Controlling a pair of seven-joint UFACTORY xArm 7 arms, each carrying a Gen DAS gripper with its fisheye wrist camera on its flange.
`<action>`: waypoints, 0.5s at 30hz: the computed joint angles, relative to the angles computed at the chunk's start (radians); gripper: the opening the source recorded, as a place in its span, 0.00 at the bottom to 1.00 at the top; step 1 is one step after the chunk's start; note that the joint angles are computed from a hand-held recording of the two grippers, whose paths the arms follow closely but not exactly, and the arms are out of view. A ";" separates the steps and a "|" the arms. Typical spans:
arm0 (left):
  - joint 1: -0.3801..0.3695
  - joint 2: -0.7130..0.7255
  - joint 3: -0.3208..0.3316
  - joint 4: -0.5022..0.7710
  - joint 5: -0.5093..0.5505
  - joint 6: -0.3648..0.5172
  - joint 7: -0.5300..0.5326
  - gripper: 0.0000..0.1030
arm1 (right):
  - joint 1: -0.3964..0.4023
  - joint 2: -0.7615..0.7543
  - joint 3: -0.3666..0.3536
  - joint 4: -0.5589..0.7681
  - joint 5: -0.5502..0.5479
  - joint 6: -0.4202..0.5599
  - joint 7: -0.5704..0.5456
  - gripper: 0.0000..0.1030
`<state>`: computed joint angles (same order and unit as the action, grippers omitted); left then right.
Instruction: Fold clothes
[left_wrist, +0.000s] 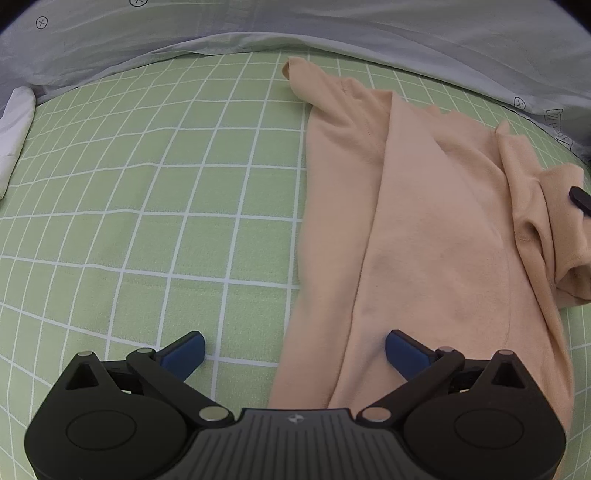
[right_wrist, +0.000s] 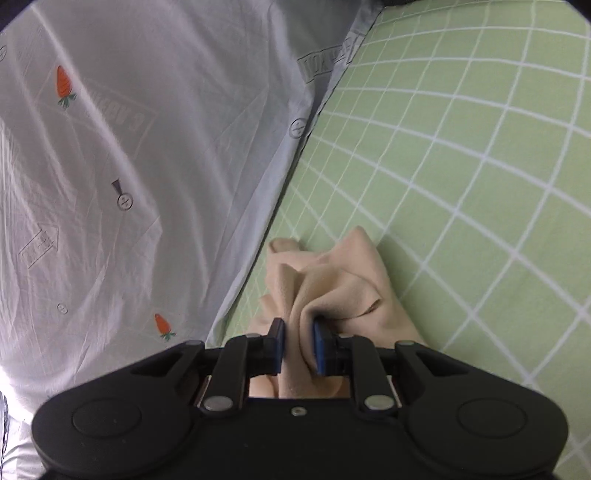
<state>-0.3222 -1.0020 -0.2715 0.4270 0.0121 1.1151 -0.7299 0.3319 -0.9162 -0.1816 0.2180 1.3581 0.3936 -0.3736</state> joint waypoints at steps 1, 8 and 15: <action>0.000 0.003 0.001 0.000 0.001 -0.004 0.002 1.00 | 0.041 0.014 0.000 0.018 0.035 0.010 -0.037 0.17; -0.001 0.007 0.008 -0.008 0.003 -0.018 0.014 1.00 | 0.044 0.044 0.243 0.065 -0.355 0.119 0.036 0.32; 0.006 -0.001 0.008 0.007 -0.008 0.014 -0.010 1.00 | -0.037 -0.186 0.288 -0.024 -0.589 0.125 0.198 0.97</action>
<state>-0.3159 -1.0025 -0.2635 0.4341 0.0038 1.1286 -0.7397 0.2953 -1.1026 0.1066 0.1938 0.7695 0.5186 -0.1761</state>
